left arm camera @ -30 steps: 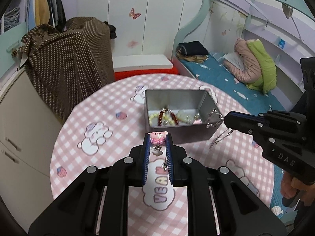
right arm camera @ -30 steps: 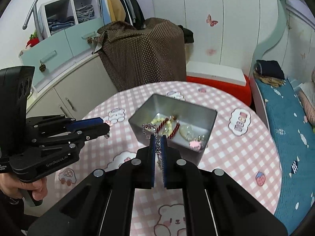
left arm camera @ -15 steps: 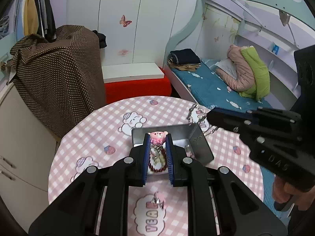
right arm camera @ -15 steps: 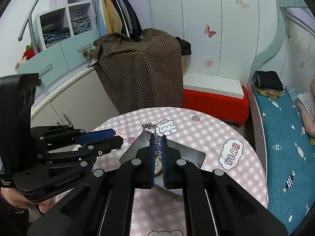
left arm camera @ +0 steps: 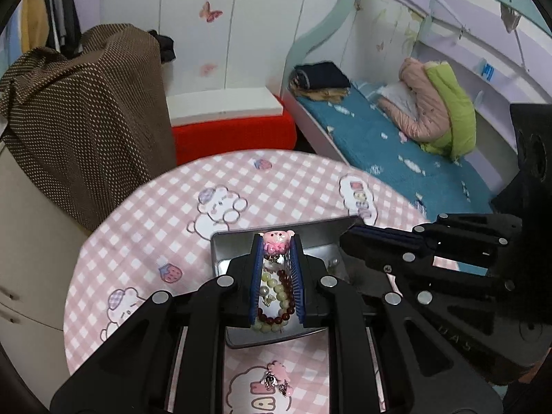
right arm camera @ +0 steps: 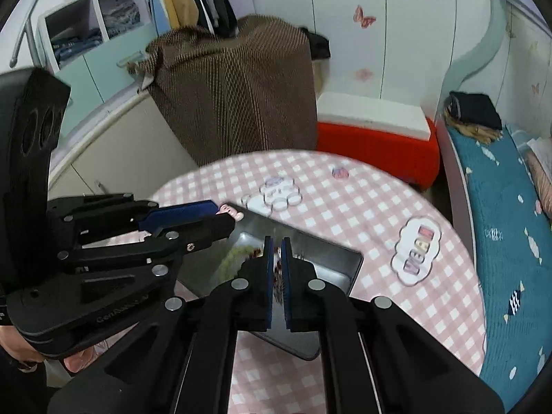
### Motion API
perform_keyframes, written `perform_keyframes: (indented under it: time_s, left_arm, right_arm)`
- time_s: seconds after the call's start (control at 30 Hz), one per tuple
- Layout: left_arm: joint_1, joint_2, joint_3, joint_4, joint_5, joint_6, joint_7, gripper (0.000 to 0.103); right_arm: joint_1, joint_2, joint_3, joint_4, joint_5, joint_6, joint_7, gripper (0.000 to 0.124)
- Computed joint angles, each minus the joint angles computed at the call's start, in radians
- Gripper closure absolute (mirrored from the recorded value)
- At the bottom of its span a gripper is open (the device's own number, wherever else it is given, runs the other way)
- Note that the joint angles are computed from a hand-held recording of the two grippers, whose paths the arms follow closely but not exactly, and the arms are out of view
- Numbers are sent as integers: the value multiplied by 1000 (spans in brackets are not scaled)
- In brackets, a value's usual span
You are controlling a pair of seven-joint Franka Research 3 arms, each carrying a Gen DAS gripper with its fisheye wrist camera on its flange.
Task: Organize jewelry
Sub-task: 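Open both grippers in the tin and lift them out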
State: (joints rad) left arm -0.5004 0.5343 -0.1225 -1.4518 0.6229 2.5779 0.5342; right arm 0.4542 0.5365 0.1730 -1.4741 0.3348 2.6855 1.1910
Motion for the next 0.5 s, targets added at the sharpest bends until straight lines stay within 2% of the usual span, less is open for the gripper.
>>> perform_keyframes:
  time_s: [0.03,0.07,0.1,0.13,0.17,0.2,0.23,0.27,0.33,0.4,0.5]
  left_arm:
    - [-2,8,1,9,-2,-16,1,87]
    - [-5,13,4,18,-1,-30,-1,81]
    - [-6,17,4,25,-3,-44,-1,68]
    - [-18,14,19,27,10,-71,-26,60]
    - [-22,5,27,17,23,-78,-50,43]
    - [-22,-8,33,-2,36,-73,-76,31]
    - [-16,-22,32,-25,45,-56,-95,27]
    - [-6,-43,33,-61,54,-22,-124,17]
    - [4,-71,34,-105,76,22,-171,13]
    - [10,-89,27,-124,89,22,-189,13]
    - [6,-116,25,-151,129,14,-227,10]
  right_arm:
    - [9,-1,-11,-4,-11,0,15,117]
    - [15,-3,-20,-10,-19,6,28,101]
    - [14,-5,-21,-15,-20,10,36,94]
    - [27,-13,-40,-33,-36,32,65,88]
    - [13,-16,-28,-40,-24,39,60,82]
    - [-1,-21,-15,-47,-7,42,53,76]
    - [-10,-29,-10,-60,4,56,51,59]
    - [-18,-36,-3,-74,14,73,40,51]
    - [-26,-43,4,-84,22,84,26,49]
    - [-21,-49,-2,-92,17,88,29,47]
    - [-19,-63,2,-118,25,121,28,35]
